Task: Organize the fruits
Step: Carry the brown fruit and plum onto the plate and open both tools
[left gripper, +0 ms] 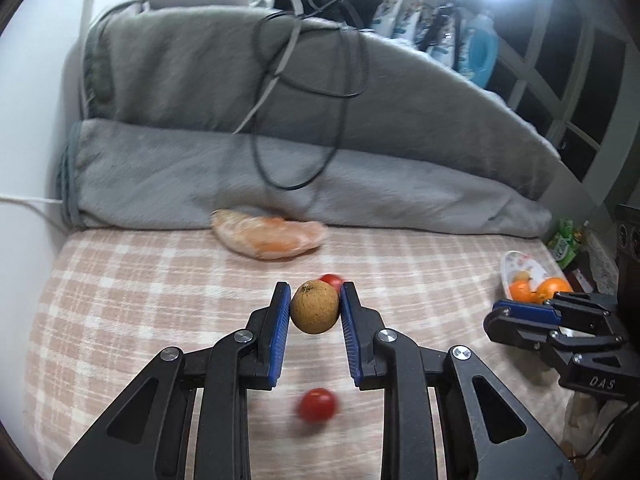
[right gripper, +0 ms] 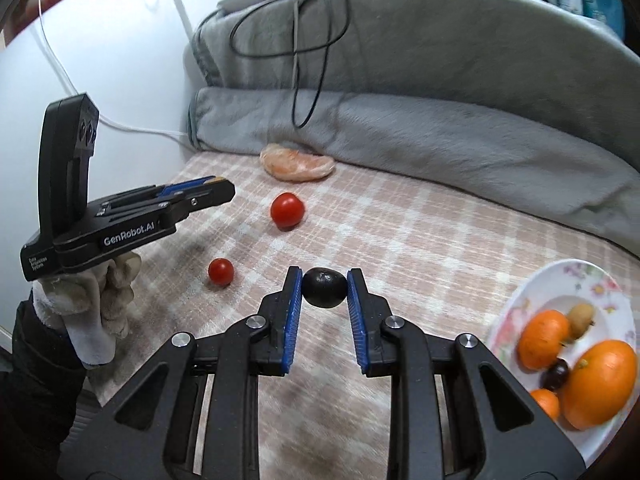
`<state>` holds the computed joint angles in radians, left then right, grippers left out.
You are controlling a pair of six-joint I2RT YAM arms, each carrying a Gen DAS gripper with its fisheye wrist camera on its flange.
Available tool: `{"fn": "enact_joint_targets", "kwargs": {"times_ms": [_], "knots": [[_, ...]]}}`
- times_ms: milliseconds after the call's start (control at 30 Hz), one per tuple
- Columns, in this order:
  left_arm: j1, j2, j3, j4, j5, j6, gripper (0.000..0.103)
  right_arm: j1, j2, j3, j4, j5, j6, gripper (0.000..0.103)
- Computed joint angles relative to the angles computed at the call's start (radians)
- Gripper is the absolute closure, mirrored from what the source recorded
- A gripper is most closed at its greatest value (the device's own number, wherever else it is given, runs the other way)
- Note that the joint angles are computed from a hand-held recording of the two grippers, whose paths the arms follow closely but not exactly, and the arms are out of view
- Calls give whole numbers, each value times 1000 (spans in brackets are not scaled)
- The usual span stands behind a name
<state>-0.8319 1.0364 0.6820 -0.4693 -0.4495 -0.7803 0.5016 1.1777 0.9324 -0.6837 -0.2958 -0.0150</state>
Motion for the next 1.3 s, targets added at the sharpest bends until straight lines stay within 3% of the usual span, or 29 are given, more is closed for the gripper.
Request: {"fn": "enact_joint_targets", "kwargs": {"times_ms": [533,867,1300], "knots": [[-207,254,193,94,-50,-5,80,-431,-127,23,-166,-168,-221,79],[-273,448,340,153,-6,25,80,-696,-62,52,-201,-257,-379,79],[-317,616,511,140,28,55,80,-810,53,75,-155,-283,-434,79]]}}
